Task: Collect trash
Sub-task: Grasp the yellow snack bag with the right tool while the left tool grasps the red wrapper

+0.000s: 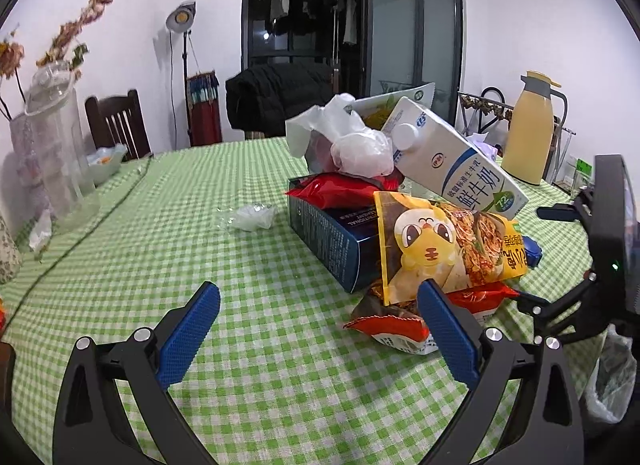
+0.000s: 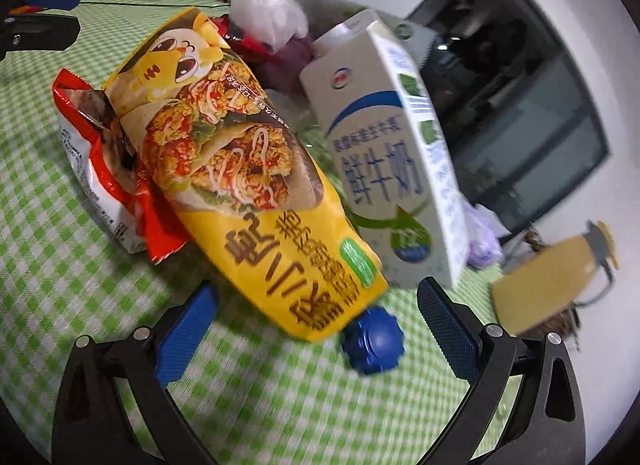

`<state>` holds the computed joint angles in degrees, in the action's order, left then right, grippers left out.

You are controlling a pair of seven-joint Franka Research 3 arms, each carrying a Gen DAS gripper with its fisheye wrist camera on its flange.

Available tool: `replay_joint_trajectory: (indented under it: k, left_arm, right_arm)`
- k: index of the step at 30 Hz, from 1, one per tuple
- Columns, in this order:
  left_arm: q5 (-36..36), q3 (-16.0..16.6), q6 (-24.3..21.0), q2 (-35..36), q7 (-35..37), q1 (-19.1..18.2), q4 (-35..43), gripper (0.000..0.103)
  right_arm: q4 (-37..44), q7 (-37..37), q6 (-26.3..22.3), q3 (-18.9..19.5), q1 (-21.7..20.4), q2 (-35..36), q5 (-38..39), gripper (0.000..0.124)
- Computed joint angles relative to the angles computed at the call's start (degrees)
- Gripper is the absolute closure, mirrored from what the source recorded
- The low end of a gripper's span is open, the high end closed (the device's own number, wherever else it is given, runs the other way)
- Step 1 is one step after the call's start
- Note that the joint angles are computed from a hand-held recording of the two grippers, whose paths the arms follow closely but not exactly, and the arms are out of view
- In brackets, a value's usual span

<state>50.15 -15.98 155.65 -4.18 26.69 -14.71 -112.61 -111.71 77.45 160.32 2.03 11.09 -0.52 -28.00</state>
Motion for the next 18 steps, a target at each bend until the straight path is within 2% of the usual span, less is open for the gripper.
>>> replay_joint_trajectory:
  k: [1,2,3,5,8,10,14,18]
  left_arm:
    - [-2.93,0.38,0.95,0.32,2.55,-0.22,-0.06,0.007]
    - [-9.39,1.0,2.32,0.88,8.56,-0.8,-0.15,0.007]
    - [-16.36,1.42,3.15,1.5,15.19,-1.46,-0.13,0.007]
    - [-29.53,1.7,3.77,2.79,27.48,-2.61,0.16,0.007]
    - [-33.57,1.16,1.3,4.55,31.49,-2.97,2.01,0.007]
    - [-35.17,0.96,-0.06,5.74,32.49,-3.07,3.4,0.007]
    - [-43.21,0.4,-0.65,7.99,36.34,-2.91,6.02,0.007]
    - [-41.53,0.6,1.2,8.61,33.14,-3.53,7.06,0.017]
  right_arm:
    - [1.48,-4.52,-1.08,-0.05,0.08,1.06,3.98,0.032]
    - [3.12,-7.98,-2.59,-0.03,0.2,2.13,7.49,0.051]
    - [5.11,-11.19,-4.8,-0.03,0.23,3.24,11.53,0.055]
    - [8.33,-14.82,-8.49,-0.2,0.26,4.85,16.85,0.081]
    - [9.52,-18.34,-11.14,-0.5,0.28,4.9,21.95,0.091]
    - [7.25,-18.49,-9.49,-0.84,0.2,2.81,23.35,0.094]
    - [3.2,-14.98,-4.66,-0.98,-0.37,-1.31,25.3,0.098]
    - [-3.46,-7.37,3.1,-0.04,-2.29,-6.74,23.93,0.098]
